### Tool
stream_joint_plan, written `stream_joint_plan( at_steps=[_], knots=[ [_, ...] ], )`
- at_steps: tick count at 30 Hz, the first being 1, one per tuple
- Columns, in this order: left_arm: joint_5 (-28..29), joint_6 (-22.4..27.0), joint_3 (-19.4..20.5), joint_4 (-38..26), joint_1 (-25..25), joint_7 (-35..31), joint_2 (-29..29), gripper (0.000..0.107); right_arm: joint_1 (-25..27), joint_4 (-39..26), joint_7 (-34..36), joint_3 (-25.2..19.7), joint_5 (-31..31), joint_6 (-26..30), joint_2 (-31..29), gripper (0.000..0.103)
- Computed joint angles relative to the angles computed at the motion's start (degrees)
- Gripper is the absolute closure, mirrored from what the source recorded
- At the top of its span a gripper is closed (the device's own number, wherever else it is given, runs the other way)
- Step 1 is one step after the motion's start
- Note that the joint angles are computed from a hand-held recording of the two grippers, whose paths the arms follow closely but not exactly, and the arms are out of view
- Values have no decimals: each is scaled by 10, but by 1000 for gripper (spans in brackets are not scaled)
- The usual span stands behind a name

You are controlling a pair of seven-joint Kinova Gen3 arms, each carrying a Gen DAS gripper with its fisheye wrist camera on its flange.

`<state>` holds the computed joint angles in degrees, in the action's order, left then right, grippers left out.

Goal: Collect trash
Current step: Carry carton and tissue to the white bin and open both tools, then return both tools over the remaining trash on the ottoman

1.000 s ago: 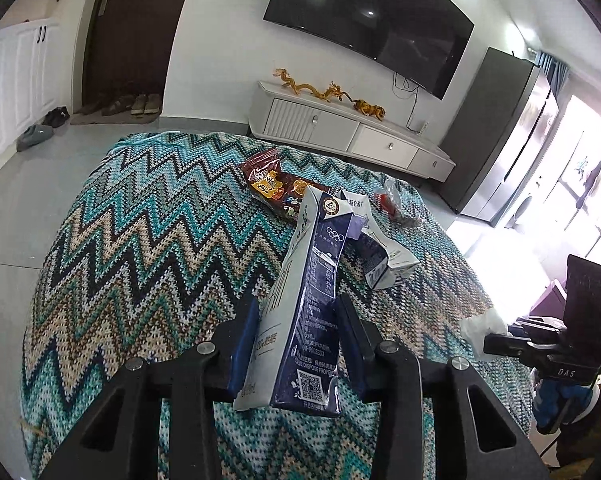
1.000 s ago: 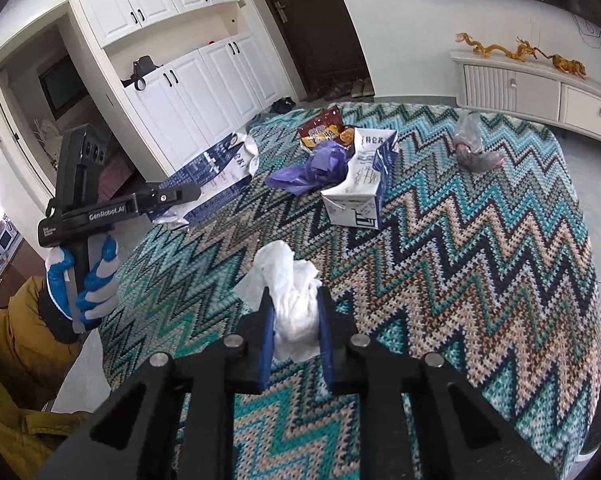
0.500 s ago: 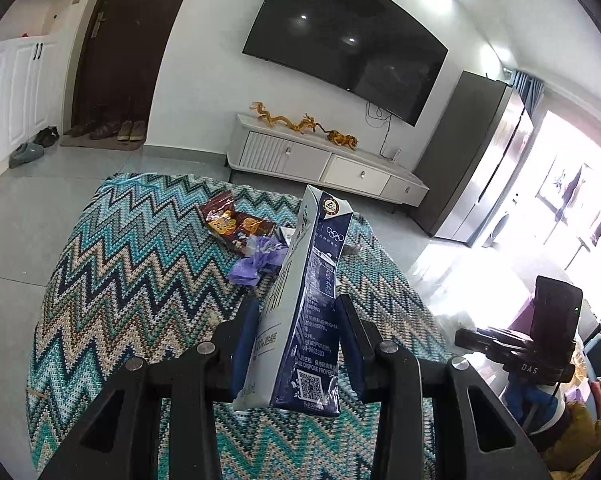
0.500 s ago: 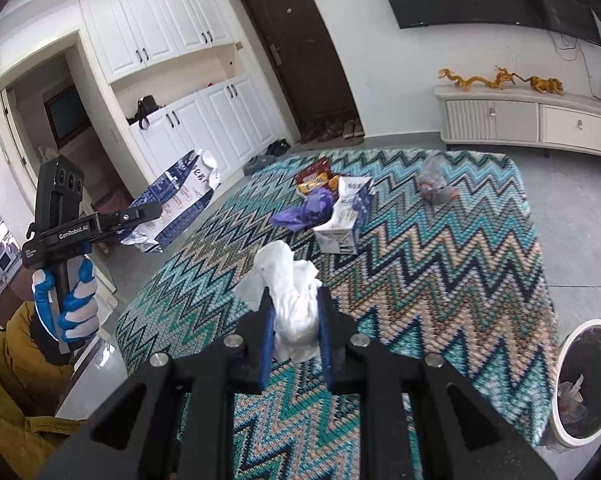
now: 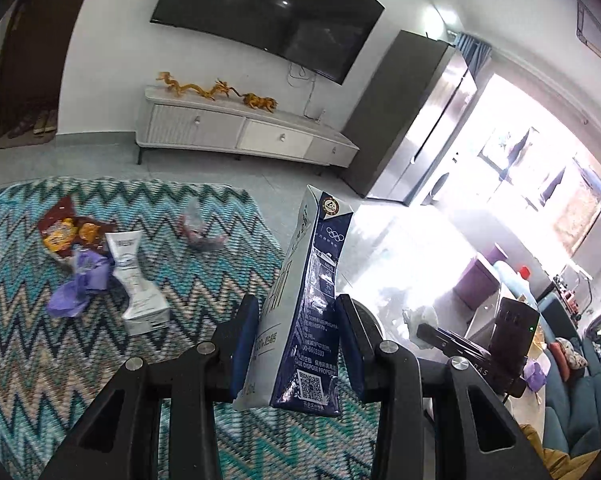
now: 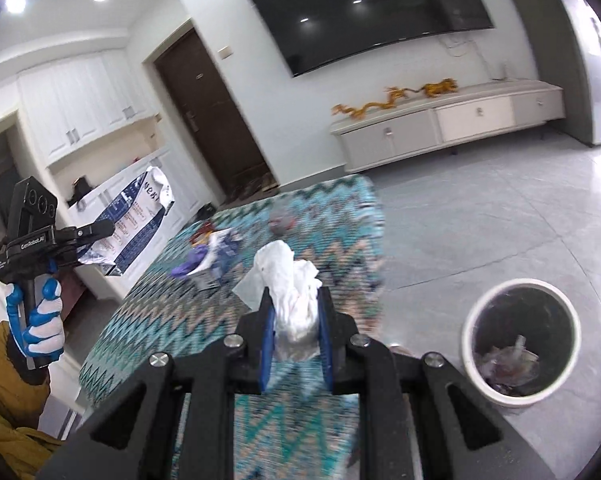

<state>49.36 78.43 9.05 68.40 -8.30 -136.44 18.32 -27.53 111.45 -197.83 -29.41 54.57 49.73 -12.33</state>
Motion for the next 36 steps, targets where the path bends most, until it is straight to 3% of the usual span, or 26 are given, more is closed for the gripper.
stream_joint_plan(
  at_steps=[5,9,17,26,27,29,30,32,36],
  knots=[
    [-56,-18,29,-35,96,54,35,70,34,74,-67,-9,-41,22,-63,85],
    [-104,-35,45,-62,168,96,71,70,68,118,-79,-2,-88,19,-99,85],
    [-205,-38,58,-167,300,207,171,70,122,180,-7,71,-136,-45,-120,82],
    [-272,-26,56,-276,398,285,259,69,199,223,71,133,-155,-130,-78,82],
    [-273,-24,57,-289,405,294,269,69,207,223,84,139,-158,-136,-68,79],
    [-277,-4,59,-327,416,306,293,64,224,224,102,146,-163,-145,-50,61],
    [-281,-2,58,-336,425,313,297,61,232,222,111,146,-166,-145,-40,47],
    [-280,-12,59,-327,426,310,294,49,240,219,127,152,-177,-141,-25,45],
    [-281,-50,62,-266,418,278,258,49,245,216,142,151,-190,-129,-25,45]
  ],
)
